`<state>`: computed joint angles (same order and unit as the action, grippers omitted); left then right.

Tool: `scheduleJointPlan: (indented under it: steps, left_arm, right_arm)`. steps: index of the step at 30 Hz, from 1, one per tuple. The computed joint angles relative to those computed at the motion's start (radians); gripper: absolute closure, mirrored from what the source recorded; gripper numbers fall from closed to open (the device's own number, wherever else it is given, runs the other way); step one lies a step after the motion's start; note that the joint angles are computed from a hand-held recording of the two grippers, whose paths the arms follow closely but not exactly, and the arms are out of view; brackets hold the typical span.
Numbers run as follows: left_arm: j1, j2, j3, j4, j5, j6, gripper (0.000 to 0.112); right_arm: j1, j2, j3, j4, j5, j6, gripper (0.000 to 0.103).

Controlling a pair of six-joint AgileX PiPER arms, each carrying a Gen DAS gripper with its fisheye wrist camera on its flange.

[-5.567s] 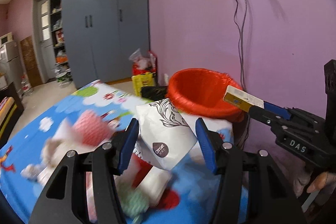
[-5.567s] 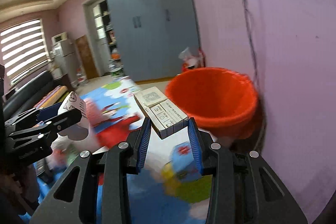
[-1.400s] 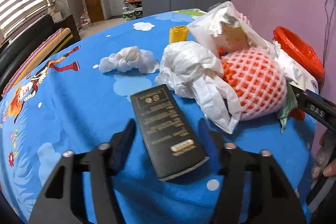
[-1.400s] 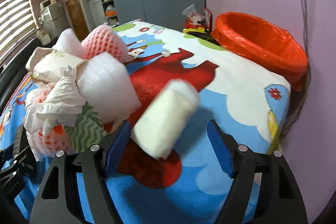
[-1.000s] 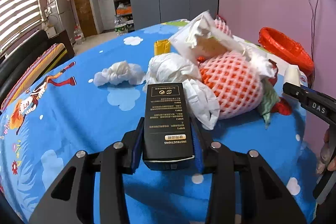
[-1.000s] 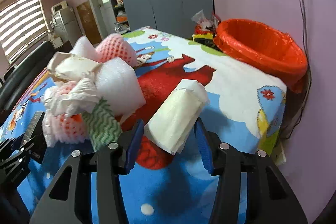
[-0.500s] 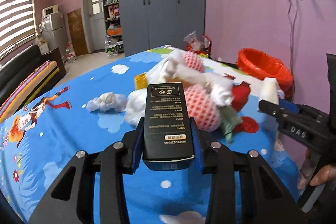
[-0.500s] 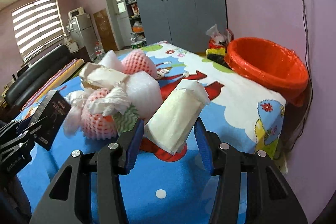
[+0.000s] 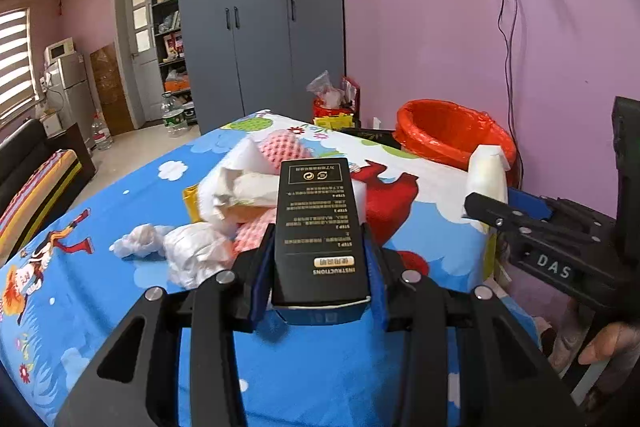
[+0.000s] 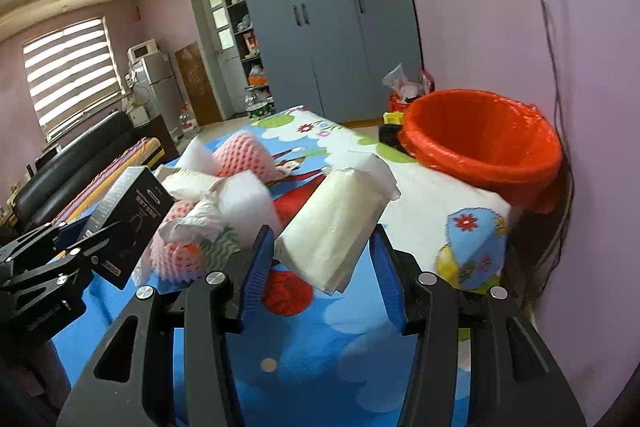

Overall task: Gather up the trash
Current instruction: 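Carry the black box and white packet to the wastebasket and release both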

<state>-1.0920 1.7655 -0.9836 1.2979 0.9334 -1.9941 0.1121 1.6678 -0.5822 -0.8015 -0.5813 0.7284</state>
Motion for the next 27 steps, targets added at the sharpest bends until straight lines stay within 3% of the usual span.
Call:
scheduleJointPlan:
  steps: [10, 16, 20, 27]
  left_arm:
    - [0.042, 0.106, -0.163, 0.041, -0.062, 0.104, 0.073]
    - [0.101, 0.170, -0.299, 0.057, -0.158, 0.193, 0.073]
    - [0.146, 0.245, -0.448, 0.021, -0.230, 0.321, 0.073]
    - [0.217, 0.427, -0.799, -0.186, -0.304, 0.645, 0.073]
  right_arm:
    - [-0.119, -0.034, -0.010, -0.050, -0.033, -0.025, 0.056]
    - [-0.203, -0.007, -0.073, -0.143, -0.049, 0.010, 0.056]
    - [-0.254, 0.038, -0.143, -0.191, -0.043, 0.035, 0.056]
    - [-0.311, 0.161, -0.336, -0.294, 0.002, 0.093, 0.055]
